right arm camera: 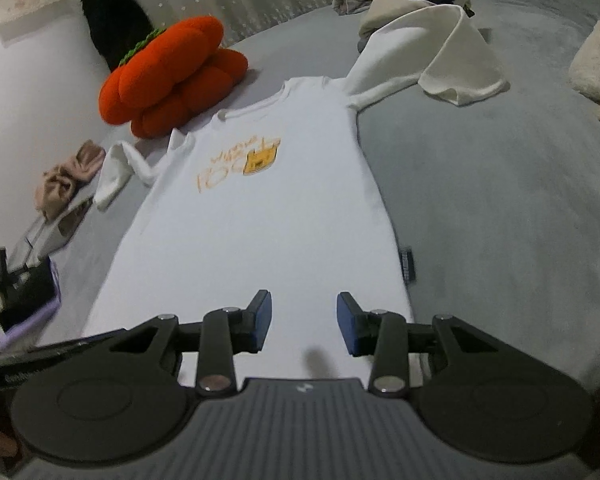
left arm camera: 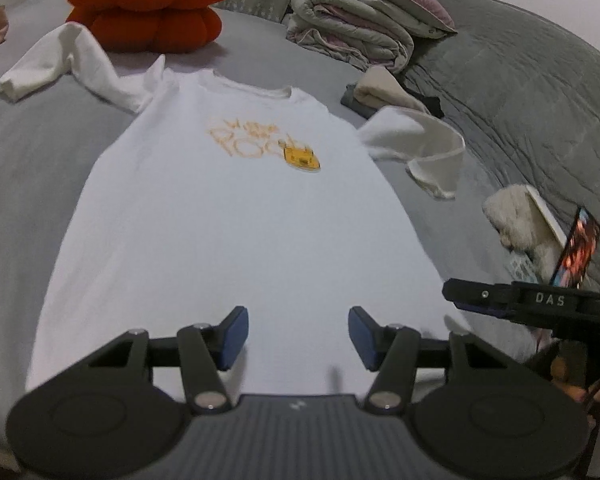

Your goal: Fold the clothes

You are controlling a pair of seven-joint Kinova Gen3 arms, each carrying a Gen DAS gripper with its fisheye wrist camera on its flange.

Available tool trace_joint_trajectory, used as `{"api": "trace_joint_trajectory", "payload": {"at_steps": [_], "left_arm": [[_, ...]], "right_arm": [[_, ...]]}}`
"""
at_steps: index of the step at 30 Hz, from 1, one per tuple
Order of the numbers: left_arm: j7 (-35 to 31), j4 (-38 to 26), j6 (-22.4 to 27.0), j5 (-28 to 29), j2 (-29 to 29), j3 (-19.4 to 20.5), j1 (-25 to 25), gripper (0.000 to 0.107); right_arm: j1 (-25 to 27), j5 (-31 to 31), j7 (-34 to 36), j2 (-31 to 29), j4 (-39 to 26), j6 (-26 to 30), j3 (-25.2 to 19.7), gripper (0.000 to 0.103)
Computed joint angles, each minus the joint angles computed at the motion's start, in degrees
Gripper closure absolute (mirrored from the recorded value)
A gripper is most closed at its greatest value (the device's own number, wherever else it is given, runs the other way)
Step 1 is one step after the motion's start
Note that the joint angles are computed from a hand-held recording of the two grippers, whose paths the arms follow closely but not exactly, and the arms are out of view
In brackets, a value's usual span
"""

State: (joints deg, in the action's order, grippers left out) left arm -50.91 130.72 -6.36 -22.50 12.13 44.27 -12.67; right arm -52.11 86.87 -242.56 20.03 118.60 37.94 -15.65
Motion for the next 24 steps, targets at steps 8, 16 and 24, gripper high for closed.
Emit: {"api": "trace_joint_trajectory", "payload": {"at_steps": [8,16,24], "left_arm": [[-5.3,-9.1,4.3,5.2,1.9,-8.6,4.1,0.051],[-9.3,-18.6,6.5,12.6,9.3,-16.5,7.0,0.051],[-10.3,-23.8,0.2,21.8,17.5,-26.2,11.5,0.053]], "right_arm": [[6.9,-5.5,13.2,-2.3,-4.5,-6.4,3.9,0.062],[10.8,-9.0,21.7,0.6,-9.5,-13.2,8.1,0.062],[14.1,-16.7,29.1,6.3,-14.9,-20.9,14.1,0.062]]}}
